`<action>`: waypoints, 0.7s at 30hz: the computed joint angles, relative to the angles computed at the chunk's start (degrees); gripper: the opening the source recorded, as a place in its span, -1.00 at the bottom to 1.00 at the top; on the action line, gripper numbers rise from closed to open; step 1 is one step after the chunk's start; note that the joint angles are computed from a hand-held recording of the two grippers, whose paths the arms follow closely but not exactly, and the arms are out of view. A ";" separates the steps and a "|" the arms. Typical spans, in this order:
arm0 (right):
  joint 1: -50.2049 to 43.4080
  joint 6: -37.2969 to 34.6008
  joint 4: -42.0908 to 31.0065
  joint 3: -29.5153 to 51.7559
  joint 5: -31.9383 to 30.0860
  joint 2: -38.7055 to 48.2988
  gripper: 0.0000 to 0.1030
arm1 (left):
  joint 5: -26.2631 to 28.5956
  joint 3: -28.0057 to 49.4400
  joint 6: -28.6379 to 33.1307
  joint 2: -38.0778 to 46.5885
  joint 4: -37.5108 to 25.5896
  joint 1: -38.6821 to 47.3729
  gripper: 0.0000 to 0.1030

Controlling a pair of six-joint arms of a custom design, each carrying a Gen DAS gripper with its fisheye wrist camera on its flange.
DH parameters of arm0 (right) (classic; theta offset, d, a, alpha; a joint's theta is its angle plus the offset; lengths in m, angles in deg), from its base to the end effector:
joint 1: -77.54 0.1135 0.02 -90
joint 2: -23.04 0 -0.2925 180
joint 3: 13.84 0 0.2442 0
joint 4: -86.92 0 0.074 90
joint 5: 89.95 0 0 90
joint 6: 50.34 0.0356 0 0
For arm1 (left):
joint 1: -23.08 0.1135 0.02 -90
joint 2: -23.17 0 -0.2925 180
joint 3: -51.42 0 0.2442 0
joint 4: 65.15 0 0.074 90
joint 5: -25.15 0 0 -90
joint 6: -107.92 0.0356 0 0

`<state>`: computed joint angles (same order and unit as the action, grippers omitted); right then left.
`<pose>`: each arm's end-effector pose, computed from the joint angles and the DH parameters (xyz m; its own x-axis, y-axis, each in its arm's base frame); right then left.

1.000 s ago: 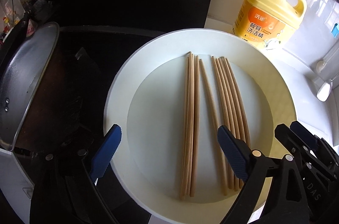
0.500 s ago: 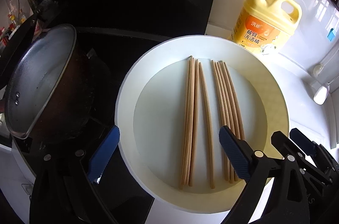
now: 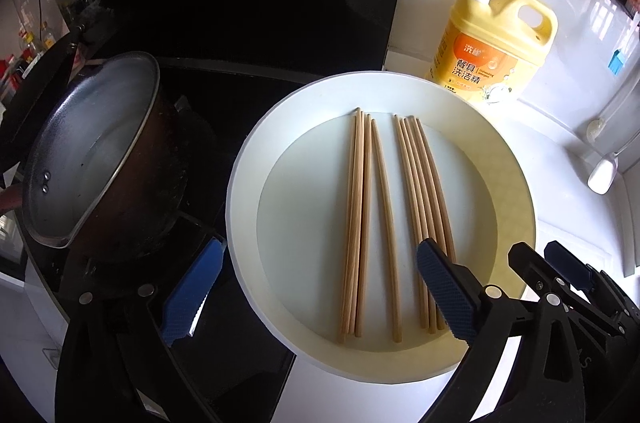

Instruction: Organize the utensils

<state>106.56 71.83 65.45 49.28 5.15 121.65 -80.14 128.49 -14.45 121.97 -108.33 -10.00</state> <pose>0.2834 0.1536 0.1692 -0.8552 0.1320 -0.5012 0.0172 0.9737 0.2272 0.2879 -0.1764 0.2140 -0.8726 -0.0479 -0.4860 -0.0407 0.9988 -0.0253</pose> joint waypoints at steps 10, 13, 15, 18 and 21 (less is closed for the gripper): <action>0.11 -0.10 -0.41 -0.04 0.06 -0.30 0.13 | -0.84 -0.41 -0.21 -1.11 -0.74 -0.21 0.87; 0.32 -0.06 -0.60 0.01 0.07 -0.31 0.13 | -0.62 -0.23 0.14 -1.07 -0.81 0.16 0.87; 0.45 0.00 -0.74 0.05 0.15 -0.38 0.13 | -0.61 -0.04 0.09 -0.91 -0.81 0.24 0.87; 0.53 0.16 -0.90 0.11 0.21 -0.41 0.13 | -0.68 -0.04 0.19 -0.98 -0.89 0.30 0.87; 0.82 0.43 -1.30 0.34 0.48 -0.41 0.13 | -0.77 0.03 -0.03 -1.01 -1.02 0.32 0.87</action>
